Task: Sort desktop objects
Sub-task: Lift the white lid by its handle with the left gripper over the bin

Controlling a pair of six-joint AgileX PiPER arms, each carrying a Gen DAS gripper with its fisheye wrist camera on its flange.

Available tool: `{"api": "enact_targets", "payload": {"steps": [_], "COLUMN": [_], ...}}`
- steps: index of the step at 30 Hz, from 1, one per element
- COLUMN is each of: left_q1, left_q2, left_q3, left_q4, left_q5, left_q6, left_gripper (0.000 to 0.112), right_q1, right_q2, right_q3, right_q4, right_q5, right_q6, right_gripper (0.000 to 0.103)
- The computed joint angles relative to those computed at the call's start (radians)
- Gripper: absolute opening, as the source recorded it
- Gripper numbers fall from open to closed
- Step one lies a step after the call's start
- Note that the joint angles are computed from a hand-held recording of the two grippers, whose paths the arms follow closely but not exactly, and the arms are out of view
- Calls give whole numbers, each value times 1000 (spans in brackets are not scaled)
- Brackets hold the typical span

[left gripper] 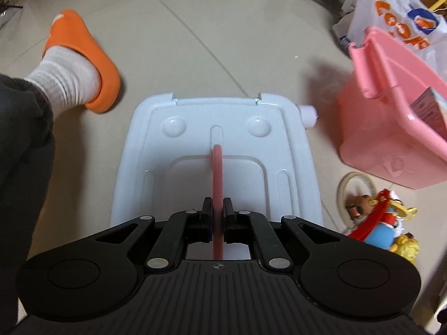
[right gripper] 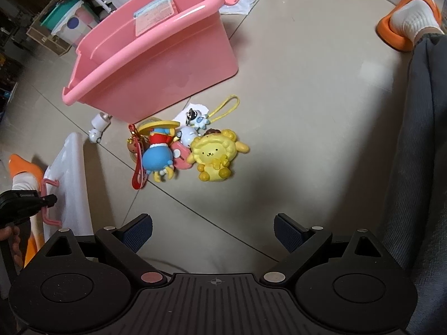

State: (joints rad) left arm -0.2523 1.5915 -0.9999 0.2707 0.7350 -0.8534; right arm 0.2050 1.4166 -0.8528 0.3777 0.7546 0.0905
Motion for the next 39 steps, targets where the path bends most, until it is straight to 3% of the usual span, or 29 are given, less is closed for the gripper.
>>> {"api": "enact_targets", "payload": {"steps": [18,26,30,39], "left_q1": [-171,-283,-337,-384], "left_q2": [-151,-106,-61,80], "left_q3": [-202,-361,-443,-641], "left_q4": [52,87,105,101], "left_q5": [245,322,347,381], "left_q6": [69,85,87,150], "left_gripper": [6,6,6,6], "right_q1": [-76,-122,-189,-250], "right_q2": [-78,-121,-71,23], "right_q3": [20,-26,-60,-138], "right_q4": [134,335,566,756], "right_q5": [22,96,195,281], "right_q6": [-153,-368,-534,-624], "right_gripper": [93,92,92,92]}}
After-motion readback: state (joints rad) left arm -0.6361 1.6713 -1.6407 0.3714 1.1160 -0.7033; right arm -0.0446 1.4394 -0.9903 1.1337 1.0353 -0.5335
